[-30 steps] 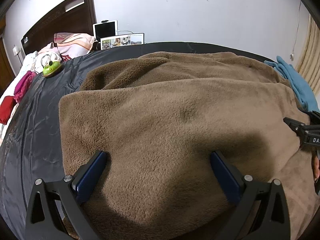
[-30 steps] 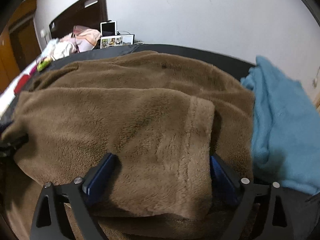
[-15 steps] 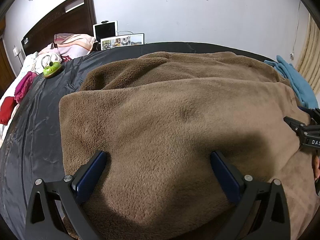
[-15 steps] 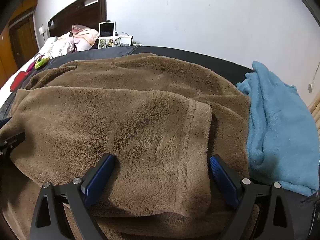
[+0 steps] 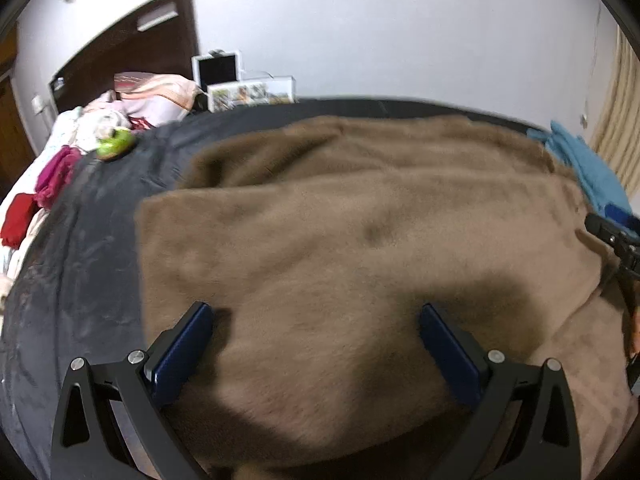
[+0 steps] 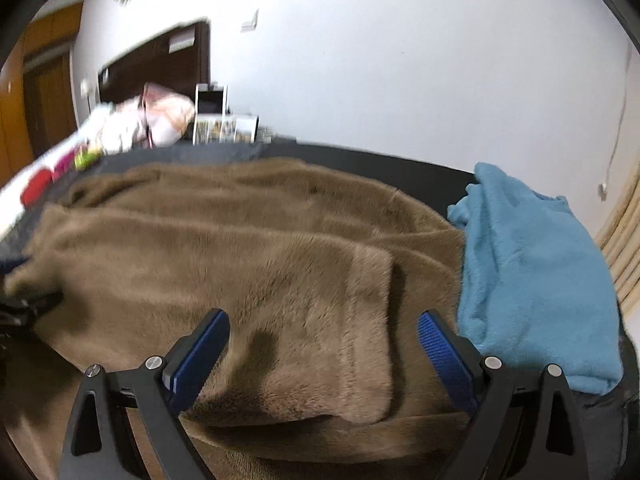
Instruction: Fold clothes
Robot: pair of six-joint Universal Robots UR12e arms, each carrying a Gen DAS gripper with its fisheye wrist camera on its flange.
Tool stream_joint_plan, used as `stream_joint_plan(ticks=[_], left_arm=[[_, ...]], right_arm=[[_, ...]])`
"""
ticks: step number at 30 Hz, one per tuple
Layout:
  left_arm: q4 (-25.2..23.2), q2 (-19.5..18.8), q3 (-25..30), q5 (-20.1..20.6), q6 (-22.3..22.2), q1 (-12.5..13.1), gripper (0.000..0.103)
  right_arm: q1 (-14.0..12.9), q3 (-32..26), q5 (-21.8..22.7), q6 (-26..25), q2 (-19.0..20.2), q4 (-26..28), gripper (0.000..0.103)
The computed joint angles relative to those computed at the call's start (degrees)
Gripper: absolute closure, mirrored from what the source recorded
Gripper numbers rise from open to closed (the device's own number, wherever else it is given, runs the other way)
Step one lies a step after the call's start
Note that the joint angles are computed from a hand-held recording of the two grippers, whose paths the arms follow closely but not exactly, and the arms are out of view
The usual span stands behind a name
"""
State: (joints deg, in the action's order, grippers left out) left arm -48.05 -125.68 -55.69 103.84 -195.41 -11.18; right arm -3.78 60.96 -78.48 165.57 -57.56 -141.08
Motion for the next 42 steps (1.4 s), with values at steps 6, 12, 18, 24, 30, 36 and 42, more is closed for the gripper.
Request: stream_joint_plan(ticks=[6, 12, 18, 24, 30, 36, 42], left_arm=[[6.04, 3.14, -3.28, 2.75, -3.07, 1.39, 0.0], [3.54, 2.05, -1.91, -2.09, -4.73, 2.49, 0.0], [-4.13, -1.62, 2.12, -1.01, -2.54, 1.5, 0.0], [-4.59, -2.23, 3.13, -3.29, -3.66, 2.43, 0.0], [-5.4, -3.79, 5.65, -3.62, -3.53, 2.99, 0.0], [-5.77, -4.55, 7.02, -4.89, -3.21, 3.61, 0.0], [-6.06, -3.15, 5.53, -5.51, -2.61, 3.52, 0.0]], right_arm=[[-1.79, 1.34, 5.54, 6.46, -0.82, -3.83, 0.006], [-1.57, 1.77, 11.91, 1.76, -1.56, -1.56, 0.006], [-0.22, -0.43, 11.86, -5.97, -0.98, 9.9, 0.006], [1.55, -4.89, 5.06, -9.21, 1.77, 16.71, 0.002], [2.3, -9.35, 3.22, -10.12, 4.59, 18.79, 0.001], [2.43, -12.84, 4.5, -11.82, 6.93, 19.66, 0.0], [2.0, -10.71, 5.66, -12.78, 5.52, 19.07, 0.0]])
